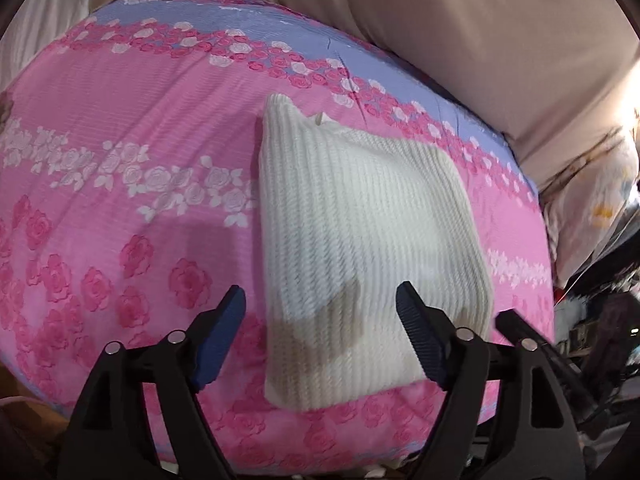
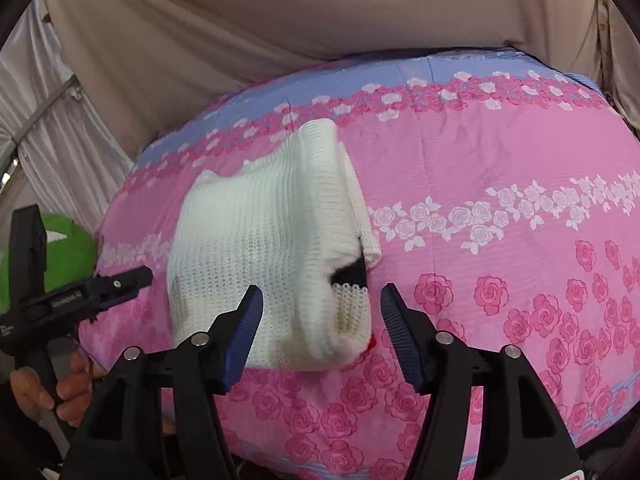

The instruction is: Fold small clothes

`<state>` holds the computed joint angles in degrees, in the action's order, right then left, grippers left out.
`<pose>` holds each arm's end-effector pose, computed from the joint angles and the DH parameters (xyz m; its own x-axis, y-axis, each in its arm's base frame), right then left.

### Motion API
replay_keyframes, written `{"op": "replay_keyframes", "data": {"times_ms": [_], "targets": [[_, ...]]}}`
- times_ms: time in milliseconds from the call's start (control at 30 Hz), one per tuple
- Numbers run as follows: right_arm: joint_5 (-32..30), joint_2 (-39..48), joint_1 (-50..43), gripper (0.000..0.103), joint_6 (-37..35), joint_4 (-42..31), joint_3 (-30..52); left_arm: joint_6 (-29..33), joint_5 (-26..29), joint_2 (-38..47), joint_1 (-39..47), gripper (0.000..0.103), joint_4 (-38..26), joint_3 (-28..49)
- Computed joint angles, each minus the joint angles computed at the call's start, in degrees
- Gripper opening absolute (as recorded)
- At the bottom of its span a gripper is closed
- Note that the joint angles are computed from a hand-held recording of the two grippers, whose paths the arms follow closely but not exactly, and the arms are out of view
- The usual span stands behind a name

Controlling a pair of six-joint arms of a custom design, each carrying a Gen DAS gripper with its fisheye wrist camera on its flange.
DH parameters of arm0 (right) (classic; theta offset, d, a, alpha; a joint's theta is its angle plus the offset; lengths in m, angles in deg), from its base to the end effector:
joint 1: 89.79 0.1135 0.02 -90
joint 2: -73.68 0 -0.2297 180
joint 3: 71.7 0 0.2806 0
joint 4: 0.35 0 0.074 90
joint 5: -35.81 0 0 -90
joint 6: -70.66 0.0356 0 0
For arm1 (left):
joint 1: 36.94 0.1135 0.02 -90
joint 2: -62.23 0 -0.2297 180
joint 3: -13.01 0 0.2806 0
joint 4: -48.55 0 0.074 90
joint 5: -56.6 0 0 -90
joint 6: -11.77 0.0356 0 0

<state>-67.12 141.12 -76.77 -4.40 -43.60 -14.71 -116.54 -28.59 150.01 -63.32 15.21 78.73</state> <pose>0.2634 0.0691 0.1871 -0.8485 0.0617 -0.5255 -0.1344 0.9355 0.3269 0.2973 -0.1508 0.1475 -0.8795 -0.2533 -0.4028 -0.0762 0.9106 -0.4062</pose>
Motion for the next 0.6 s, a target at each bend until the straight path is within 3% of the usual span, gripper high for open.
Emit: {"op": "replay_keyframes", "data": {"times_ms": [100, 200, 233, 300, 333, 400, 433, 600], "targets": [[-1.5, 8.6, -1.0, 0.062, 1.3, 3.7, 3.6, -3.0, 2.0, 3.4, 0.7, 0.089, 2.0, 2.4], [-2.7, 21.7, -2.2, 0.074, 1.2, 6.3, 10.7, -4.3, 5.3, 11.4, 2.0, 0.088, 2.3, 6.5], [-3.7, 26.1, -2.6, 0.074, 0.9, 5.7, 13.6, -4.4, 6.8, 14.3, 2.5, 0.086, 2.7, 7.7], [-8.5, 34.8, -3.7, 0.075, 1.7, 5.5, 18.3, -4.9, 9.7, 17.9, 3.4, 0.066, 3.4, 9.1], [-12.1, 37.2, -4.7, 0.072, 3.1, 6.9, 18.9, -5.6, 10.8, 18.2, 3.7, 0.062, 4.0, 9.3], [-14.7, 37.5, -5.2, 0.046, 5.5, 8.9, 19.2, -4.4, 9.7, 16.6, 3.1, 0.044, 2.1, 10.6], [-14.3, 36.6, -4.9, 0.039, 6.2, 8.3, 19.4, -3.2, 9.0, 14.5, 2.6, 0.043, 1.5, 11.0], [-9.1, 15.9, -1.7, 0.036, 4.5, 10.3, 11.7, 1.1, 6.9, 7.9, 0.6, 0.046, 0.9, 11.9]]}}
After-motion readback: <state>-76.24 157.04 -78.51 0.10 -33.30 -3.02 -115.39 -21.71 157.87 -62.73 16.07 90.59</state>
